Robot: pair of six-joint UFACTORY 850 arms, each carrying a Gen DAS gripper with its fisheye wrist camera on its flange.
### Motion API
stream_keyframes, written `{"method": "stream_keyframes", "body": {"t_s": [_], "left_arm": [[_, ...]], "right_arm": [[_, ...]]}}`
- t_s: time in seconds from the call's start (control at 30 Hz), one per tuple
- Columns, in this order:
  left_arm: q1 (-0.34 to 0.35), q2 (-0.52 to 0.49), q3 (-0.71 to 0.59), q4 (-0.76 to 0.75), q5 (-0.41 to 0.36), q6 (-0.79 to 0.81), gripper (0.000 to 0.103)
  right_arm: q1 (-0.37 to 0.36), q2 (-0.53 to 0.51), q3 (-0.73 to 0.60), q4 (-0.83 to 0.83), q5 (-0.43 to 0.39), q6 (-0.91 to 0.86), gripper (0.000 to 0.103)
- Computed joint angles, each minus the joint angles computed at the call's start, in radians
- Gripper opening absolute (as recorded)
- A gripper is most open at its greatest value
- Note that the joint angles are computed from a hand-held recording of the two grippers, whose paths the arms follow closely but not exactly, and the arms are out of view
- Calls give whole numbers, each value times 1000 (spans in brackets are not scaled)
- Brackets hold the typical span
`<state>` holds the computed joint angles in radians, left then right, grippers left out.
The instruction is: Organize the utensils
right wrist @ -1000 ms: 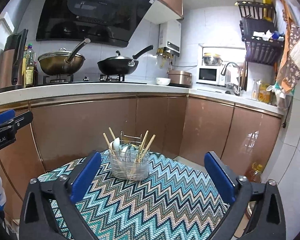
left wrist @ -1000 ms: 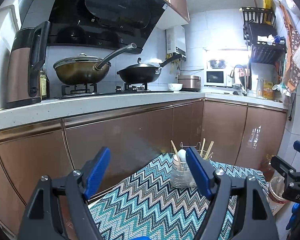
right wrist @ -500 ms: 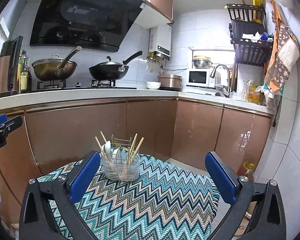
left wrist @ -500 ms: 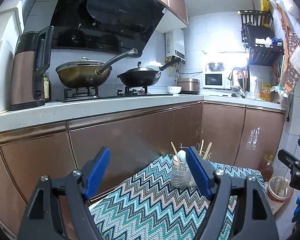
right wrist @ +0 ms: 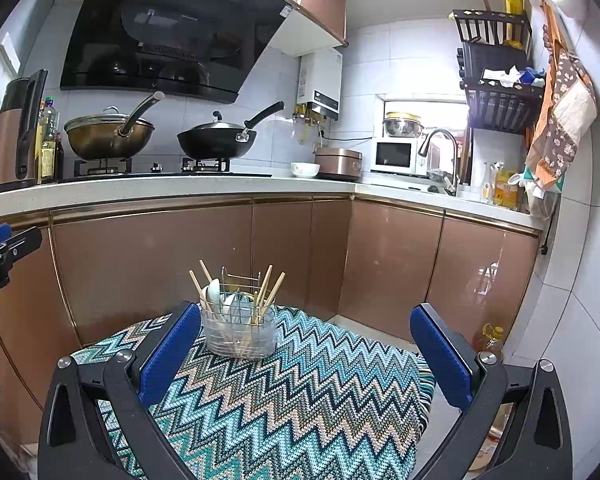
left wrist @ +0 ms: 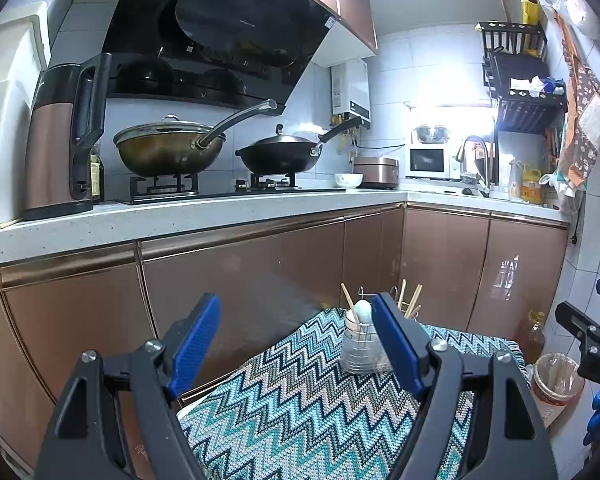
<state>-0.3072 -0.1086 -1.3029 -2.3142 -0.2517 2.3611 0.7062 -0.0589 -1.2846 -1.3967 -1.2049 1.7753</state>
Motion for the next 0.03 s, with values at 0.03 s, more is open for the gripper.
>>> {"method": "stream_keyframes", "body": {"t_s": [0.03], "left_arm": [[0,-1,-1,2,1,-2,77]], "right_arm": [[0,1,1,0,-1,0,103]]}}
